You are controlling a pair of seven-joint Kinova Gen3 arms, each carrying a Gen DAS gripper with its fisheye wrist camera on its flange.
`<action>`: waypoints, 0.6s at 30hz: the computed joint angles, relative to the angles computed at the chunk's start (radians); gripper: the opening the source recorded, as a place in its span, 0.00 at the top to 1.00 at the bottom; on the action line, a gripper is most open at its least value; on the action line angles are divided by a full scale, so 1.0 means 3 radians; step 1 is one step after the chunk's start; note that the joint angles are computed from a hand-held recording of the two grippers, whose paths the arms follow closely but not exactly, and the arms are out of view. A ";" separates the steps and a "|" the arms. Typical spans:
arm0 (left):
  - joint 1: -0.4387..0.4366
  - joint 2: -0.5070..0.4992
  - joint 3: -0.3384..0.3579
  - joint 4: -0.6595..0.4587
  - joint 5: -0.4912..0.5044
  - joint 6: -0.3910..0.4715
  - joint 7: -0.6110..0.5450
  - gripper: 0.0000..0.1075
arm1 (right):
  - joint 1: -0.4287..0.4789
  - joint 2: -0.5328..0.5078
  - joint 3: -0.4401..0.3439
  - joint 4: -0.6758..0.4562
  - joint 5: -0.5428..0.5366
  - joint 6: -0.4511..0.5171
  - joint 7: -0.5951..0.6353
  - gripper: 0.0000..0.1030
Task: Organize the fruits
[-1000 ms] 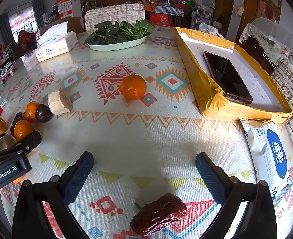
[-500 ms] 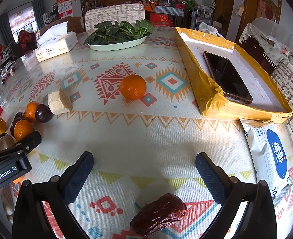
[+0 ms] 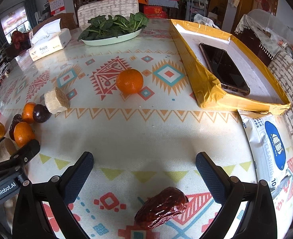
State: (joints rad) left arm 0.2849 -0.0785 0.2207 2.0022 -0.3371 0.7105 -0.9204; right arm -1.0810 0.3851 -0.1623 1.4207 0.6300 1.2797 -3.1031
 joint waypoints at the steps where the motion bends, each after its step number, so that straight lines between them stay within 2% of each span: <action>1: -0.0059 -0.0004 0.0028 -0.0006 0.0071 -0.0001 -0.0110 0.04 | 0.0005 0.0004 0.0004 0.0001 0.0004 -0.0002 0.0000 0.00; 3: -0.0113 -0.0021 0.0021 -0.0020 0.0250 0.0018 -0.0381 0.04 | 0.0000 0.0004 0.0006 0.0006 0.0013 -0.0001 -0.0014 0.00; 4: -0.0065 -0.0038 -0.0071 -0.0021 0.0344 0.0026 -0.0517 0.07 | 0.0000 0.0013 0.0010 -0.0001 0.0017 0.0005 -0.0022 0.00; 5: 0.0029 -0.0095 -0.0224 0.0003 0.0479 0.0008 -0.0653 0.11 | -0.0007 0.0019 0.0015 -0.0003 0.0027 0.0007 -0.0041 0.00; 6: 0.0119 -0.0200 -0.0379 0.0067 0.0615 -0.0063 -0.0788 0.21 | 0.0015 0.0030 -0.0021 -0.0015 0.0046 0.0026 -0.0063 0.00; 8: 0.0215 -0.0483 -0.0626 0.0219 0.0885 -0.0210 -0.1059 0.25 | 0.0187 0.0050 -0.0274 -0.0031 0.0144 0.0094 -0.0144 0.00; 10: 0.0085 -0.0792 -0.0649 0.0383 0.1077 -0.0405 -0.1330 0.25 | 0.0386 0.0062 -0.0569 -0.0025 0.0260 0.0169 -0.0248 0.03; 11: 0.0051 -0.0946 -0.0683 0.0429 0.1118 -0.0435 -0.1466 0.25 | 0.0417 0.0048 -0.0649 0.0001 0.0317 0.0202 -0.0330 0.13; 12: 0.0076 -0.1100 -0.0779 0.0431 0.1105 -0.0411 -0.1562 0.25 | 0.0386 0.0015 -0.0673 0.0054 0.0394 0.0218 -0.0466 0.22; 15: -0.0026 -0.1564 -0.0932 0.0547 0.1210 -0.0451 -0.1969 0.24 | -0.0015 -0.0297 -0.0548 0.0384 0.0751 0.0100 -0.0872 0.23; 16: -0.0088 -0.1656 -0.0960 0.0587 0.1297 -0.0486 -0.2104 0.18 | -0.0170 -0.0365 -0.0522 0.0457 0.0887 0.0140 -0.1008 0.23; 17: -0.0096 -0.1735 -0.1049 0.0608 0.1361 -0.0466 -0.2240 0.15 | -0.0324 -0.0420 -0.0525 0.0519 0.1022 0.0231 -0.1141 0.18; 18: -0.0101 -0.1753 -0.1130 0.0600 0.1455 -0.0433 -0.2375 0.13 | -0.0479 -0.0464 -0.0524 0.0590 0.1158 0.0267 -0.1268 0.03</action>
State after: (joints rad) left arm 0.2545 -0.6043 -0.1185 2.1821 0.0993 0.5805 -1.6330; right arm -1.2246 0.2460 -0.3195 1.5978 0.9773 1.3600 -3.4836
